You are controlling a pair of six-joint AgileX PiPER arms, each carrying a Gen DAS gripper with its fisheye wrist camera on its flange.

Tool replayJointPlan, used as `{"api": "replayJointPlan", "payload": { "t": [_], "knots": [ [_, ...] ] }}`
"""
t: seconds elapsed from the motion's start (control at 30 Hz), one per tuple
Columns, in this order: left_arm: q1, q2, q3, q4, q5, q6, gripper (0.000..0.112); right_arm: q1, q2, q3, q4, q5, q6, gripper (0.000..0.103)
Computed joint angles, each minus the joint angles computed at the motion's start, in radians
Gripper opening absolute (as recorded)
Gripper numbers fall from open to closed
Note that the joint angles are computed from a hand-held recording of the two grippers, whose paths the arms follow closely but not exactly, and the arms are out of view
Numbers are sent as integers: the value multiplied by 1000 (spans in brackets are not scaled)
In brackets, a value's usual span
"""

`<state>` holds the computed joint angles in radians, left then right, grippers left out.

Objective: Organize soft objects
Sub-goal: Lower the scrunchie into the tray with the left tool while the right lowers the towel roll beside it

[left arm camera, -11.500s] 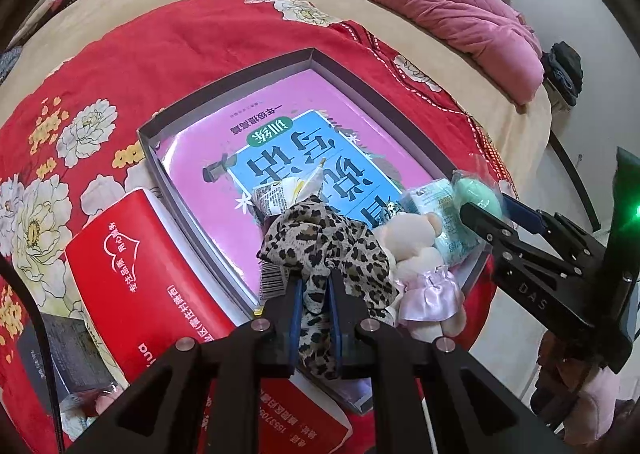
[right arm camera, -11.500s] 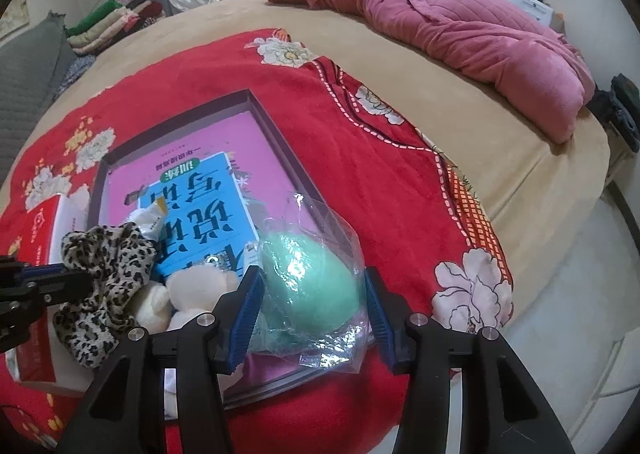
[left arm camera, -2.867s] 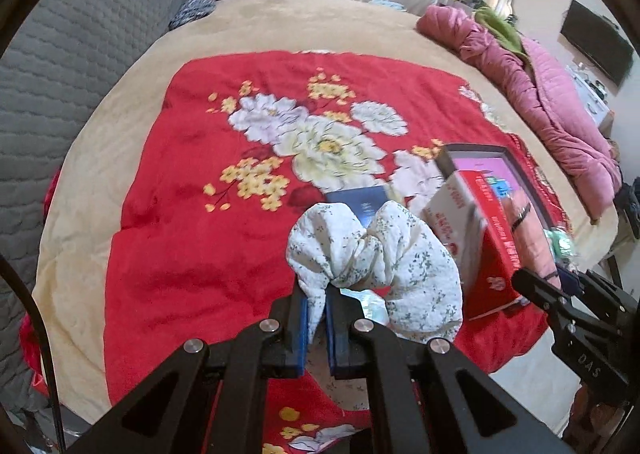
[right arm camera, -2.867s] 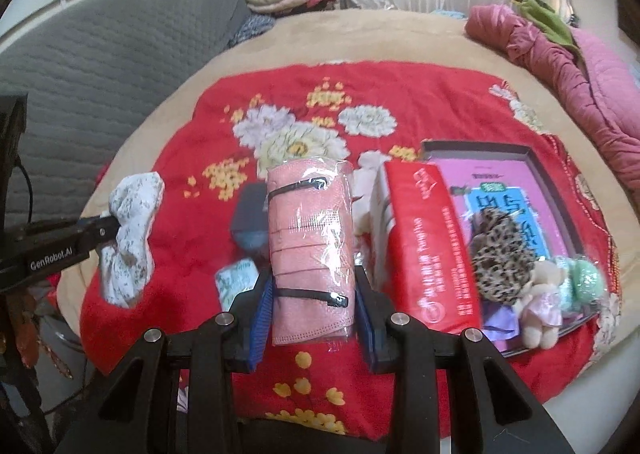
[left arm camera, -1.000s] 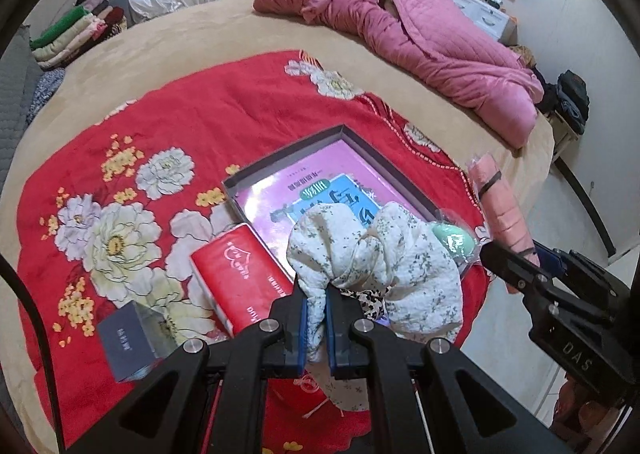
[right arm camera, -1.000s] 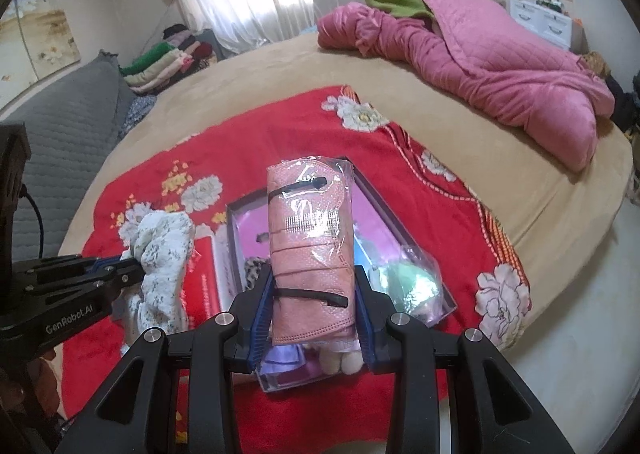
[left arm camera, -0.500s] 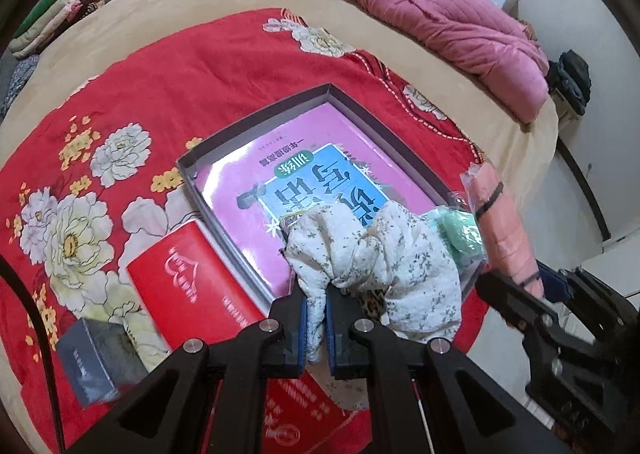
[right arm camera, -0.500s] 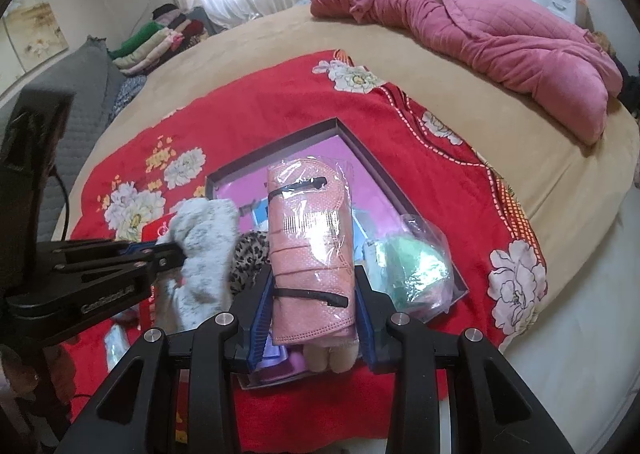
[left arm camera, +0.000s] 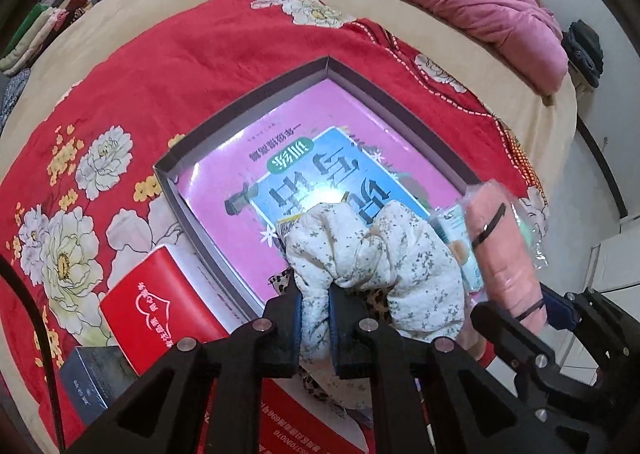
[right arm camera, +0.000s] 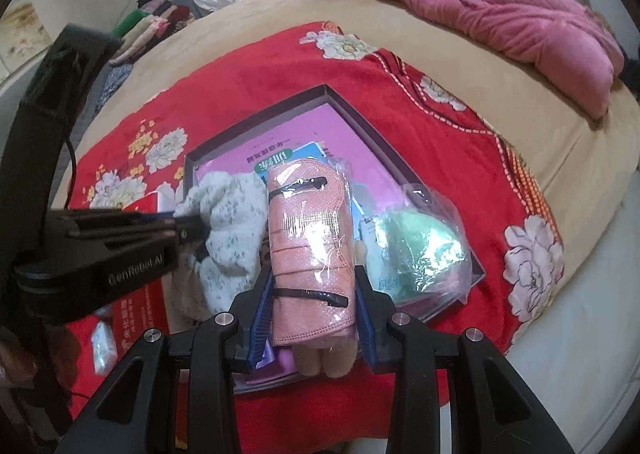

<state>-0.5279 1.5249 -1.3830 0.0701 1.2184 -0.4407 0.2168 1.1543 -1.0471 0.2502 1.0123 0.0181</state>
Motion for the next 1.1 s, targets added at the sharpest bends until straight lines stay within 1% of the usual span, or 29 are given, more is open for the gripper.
{"api": "replayJointPlan", "payload": {
  "t": [0.03,0.1,0.17,0.23,0.37,0.4,0.53,0.77,0.83,0.9,1.1],
  "knots": [
    [1,1,3,1,-2,-4,14,-3,-2,2,3,-8,4,39],
    [5,3,8,2,-2,-7,24,-19,-9,6,36,-19,-14,39],
    [8,3,11,-6,-6,-6,26,-22,-12,2,60,-25,-36,39],
    [14,3,11,-21,-12,2,27,11,-12,-8,29,-29,-24,39],
    [20,-5,6,-40,-23,13,43,58,7,-15,-15,-34,6,39],
    [23,-7,4,-46,-22,18,44,56,12,-11,-7,-34,1,39],
    [40,-19,0,-66,-13,36,44,76,38,6,-24,-44,9,39],
    [68,-54,18,-92,-13,58,45,110,80,50,-46,-86,37,39],
    [72,-61,23,-103,-14,69,48,118,85,59,-51,-97,46,39],
    [73,-66,27,-110,-15,77,54,128,88,62,-64,-105,59,39],
    [61,-75,29,-115,-14,86,57,136,89,62,-86,-110,82,40]
  ]
}}
